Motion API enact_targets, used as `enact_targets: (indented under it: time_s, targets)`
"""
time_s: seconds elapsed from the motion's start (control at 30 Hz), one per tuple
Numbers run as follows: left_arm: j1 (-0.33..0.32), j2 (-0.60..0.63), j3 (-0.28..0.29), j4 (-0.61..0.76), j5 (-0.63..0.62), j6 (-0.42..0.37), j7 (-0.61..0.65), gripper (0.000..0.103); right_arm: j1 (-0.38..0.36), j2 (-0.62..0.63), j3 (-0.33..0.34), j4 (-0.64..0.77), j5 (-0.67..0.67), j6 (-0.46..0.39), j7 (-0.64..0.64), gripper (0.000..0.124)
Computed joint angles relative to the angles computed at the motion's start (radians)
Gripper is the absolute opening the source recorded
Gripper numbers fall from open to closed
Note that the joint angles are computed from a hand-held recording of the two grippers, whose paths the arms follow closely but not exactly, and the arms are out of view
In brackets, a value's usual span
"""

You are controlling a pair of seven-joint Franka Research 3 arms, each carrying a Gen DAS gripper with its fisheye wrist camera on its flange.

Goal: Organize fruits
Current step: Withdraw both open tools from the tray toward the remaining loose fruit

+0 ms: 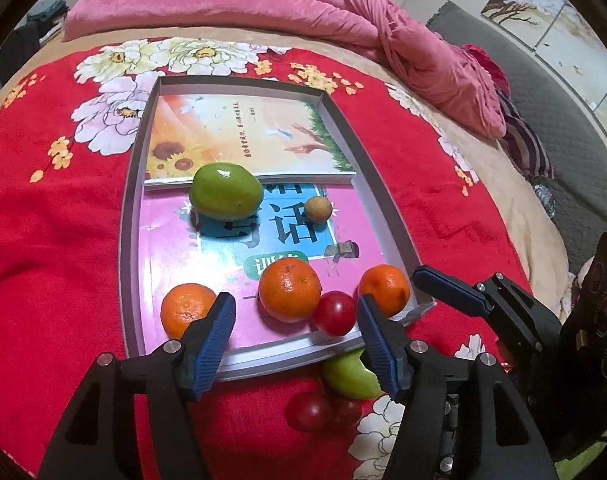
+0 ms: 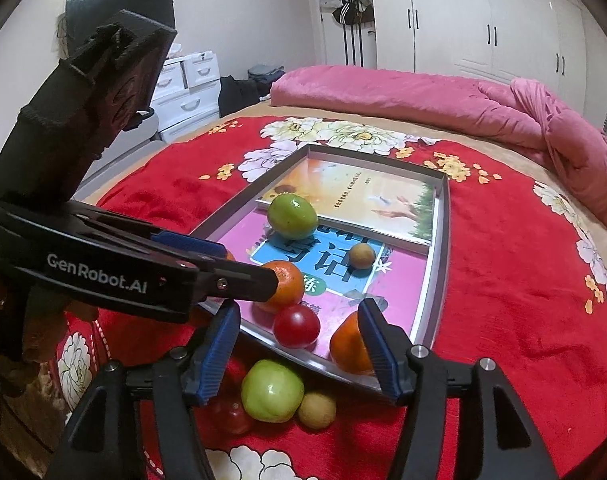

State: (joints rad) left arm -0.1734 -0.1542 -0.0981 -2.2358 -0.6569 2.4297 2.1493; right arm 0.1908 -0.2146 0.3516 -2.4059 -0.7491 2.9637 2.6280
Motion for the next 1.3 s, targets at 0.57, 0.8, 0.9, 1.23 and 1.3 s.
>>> enact_targets:
  time_s: [0.57, 0.8, 0.9, 1.23, 1.3]
  targets:
    - [0.002, -0.044, 0.023, -0.011, -0.039, -0.011, 0.011, 0.075, -0.047, -0.044, 0.035, -0.015, -0.060, -0.007, 0.094, 0.070]
    - [-0.001, -0.067, 0.031, -0.024, -0.032, 0.004, 0.005, 0.077, -0.093, -0.085, 0.059, -0.035, -0.078, 0.003, 0.150, 0.073]
    - [-0.003, -0.076, 0.033, -0.031, -0.024, 0.018, -0.005, 0.078, -0.127, -0.109, 0.082, -0.045, -0.087, 0.008, 0.185, 0.075]
    - [-0.012, -0.102, 0.053, -0.046, -0.007, 0.050, -0.016, 0.078, -0.242, -0.183, 0.154, -0.090, -0.031, 0.054, 0.221, 0.081]
    - [-0.014, -0.104, 0.057, -0.047, -0.006, 0.053, -0.013, 0.078, -0.253, -0.193, 0.160, -0.100, 0.005, 0.064, 0.206, 0.081]
